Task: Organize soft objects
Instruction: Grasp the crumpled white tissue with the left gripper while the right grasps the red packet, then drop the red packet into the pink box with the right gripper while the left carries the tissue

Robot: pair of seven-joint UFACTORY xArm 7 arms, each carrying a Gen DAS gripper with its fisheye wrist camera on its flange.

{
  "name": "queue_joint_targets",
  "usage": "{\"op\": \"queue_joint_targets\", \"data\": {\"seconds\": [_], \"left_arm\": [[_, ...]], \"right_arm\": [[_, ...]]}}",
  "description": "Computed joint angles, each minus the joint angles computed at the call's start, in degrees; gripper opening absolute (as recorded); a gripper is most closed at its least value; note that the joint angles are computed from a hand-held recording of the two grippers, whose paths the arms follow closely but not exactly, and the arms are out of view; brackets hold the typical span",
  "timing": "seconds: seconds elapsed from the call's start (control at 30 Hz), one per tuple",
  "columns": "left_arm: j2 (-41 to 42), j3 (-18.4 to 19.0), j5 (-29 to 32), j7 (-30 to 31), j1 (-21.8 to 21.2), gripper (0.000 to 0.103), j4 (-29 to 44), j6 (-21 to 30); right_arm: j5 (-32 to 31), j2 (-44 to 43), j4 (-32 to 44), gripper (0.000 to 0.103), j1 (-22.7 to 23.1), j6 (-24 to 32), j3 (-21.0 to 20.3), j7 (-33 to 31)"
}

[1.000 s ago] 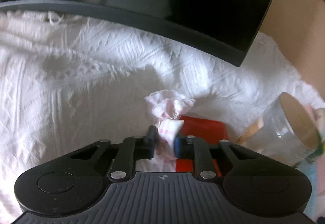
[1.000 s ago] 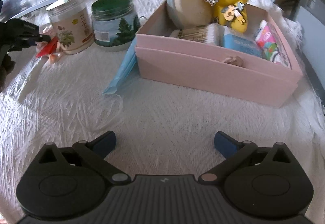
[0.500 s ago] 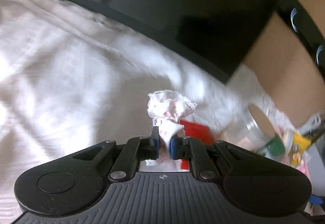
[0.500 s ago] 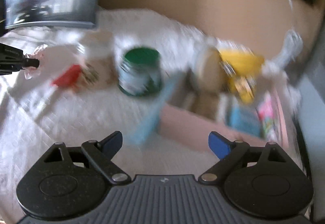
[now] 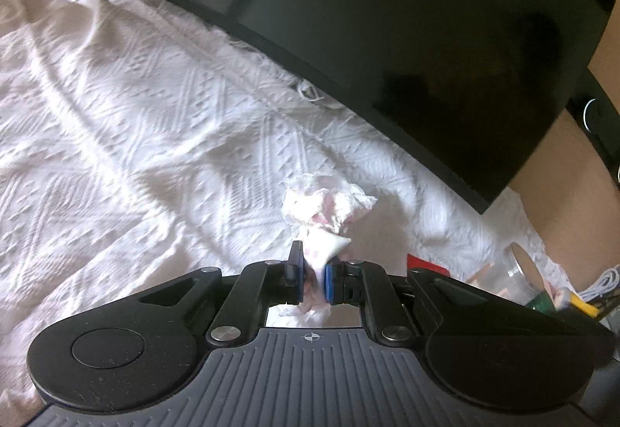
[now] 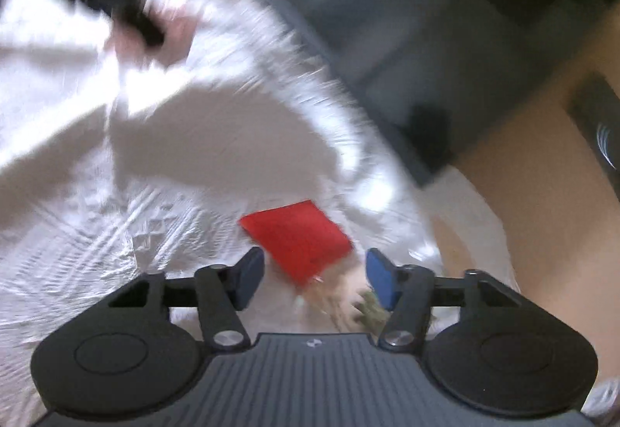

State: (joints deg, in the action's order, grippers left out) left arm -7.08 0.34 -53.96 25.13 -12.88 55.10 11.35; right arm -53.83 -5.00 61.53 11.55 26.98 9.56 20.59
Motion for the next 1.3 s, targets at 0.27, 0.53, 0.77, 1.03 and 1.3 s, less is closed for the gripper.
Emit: {"op": "queue_joint_targets", "data": {"seconds": [0.27,0.53,0.77,1.03,1.3], "left_arm": [[-2.7,2.2,-5.5,3.9,-0.6,0.012,-2.8,1.4],[-1.1,1.6,-6.7,6.4,-0.1,0.012,-1.4,2.6],[4.3,-0.7,-6.4,8.8,1.4,0.012,7.2,3.5],[12.9,-8.2,-2.5,10.3,2.4,0.012,27.0,5.8],[21.3,-16.5,-0.5,10.8,-3.0,0.012,42.9,12.8]], "right_arm": [[-15.5,7.9,5.1,0.053,2.3,-0.1,-2.0,0.1],[-9.2,15.1,15.1,0.004,7.1,4.6,-6.1,-0.4],[-5.6,9.1,16.7,0.003,5.4,1.7,-6.4,2.1],[-17.1,1.5,19.7,0.003,-3.0,4.7,-7.6,11.2],[-15.4,-15.2,6.0,0.003,-14.3,4.6,-10.8,10.8]]}}
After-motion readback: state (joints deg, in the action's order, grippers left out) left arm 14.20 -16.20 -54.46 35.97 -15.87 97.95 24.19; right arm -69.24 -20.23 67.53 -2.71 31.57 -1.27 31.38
